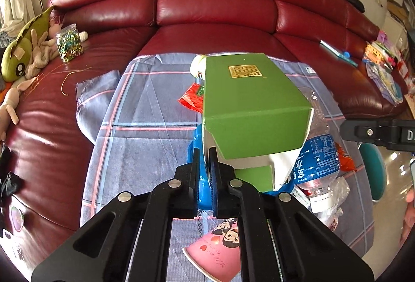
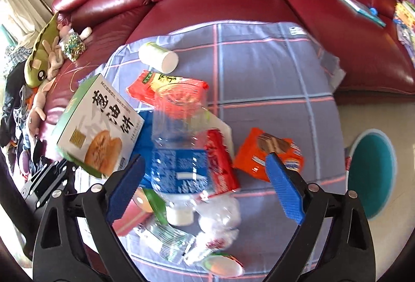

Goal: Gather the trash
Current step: 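Grasp the green paper box with the left tool while the right tool grasps the water bottle, then carry the green box and water bottle over the teal bin with both tools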

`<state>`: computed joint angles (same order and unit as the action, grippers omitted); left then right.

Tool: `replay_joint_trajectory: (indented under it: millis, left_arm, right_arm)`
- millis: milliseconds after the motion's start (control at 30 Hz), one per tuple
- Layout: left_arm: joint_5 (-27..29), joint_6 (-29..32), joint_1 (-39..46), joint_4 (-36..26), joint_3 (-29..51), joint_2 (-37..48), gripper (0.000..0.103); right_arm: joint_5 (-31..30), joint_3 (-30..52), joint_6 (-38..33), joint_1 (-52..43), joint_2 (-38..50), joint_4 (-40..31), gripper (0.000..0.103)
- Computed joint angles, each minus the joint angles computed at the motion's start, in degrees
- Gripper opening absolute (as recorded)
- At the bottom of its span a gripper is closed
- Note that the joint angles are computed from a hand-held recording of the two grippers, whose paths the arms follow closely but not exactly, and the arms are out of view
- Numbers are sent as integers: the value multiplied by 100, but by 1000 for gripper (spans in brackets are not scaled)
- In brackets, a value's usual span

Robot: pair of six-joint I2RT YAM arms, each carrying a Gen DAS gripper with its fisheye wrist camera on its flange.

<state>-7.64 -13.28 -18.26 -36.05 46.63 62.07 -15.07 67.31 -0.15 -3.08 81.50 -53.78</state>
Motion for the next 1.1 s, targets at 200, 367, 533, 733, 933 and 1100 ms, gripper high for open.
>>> replay_joint_trajectory:
  millis: [200, 367, 533, 733, 933, 1100]
  left_arm:
    - [266, 165, 138, 150, -107, 109, 8]
    - [313, 191, 119, 363, -168, 237, 8]
    - [0, 37, -134, 149, -35, -45, 3]
    - [-341, -126, -477, -268, 285, -359, 3]
    - [-634, -501, -1151, -684, 666, -626, 2]
    - [-1270, -907, -2277, -944, 1142, -490, 2]
  right_arm:
    - [-379, 181, 187, 246, 816, 156, 66]
    - [-586, 4, 311, 257, 846, 324, 62]
    - [-528, -42, 156, 197, 400, 161, 62]
    - [-883, 53, -198, -392, -126, -205, 61]
    - [-1566, 290, -949, -1589, -613, -878, 61]
    - [-2157, 746, -2088, -3133, -587, -1669, 61]
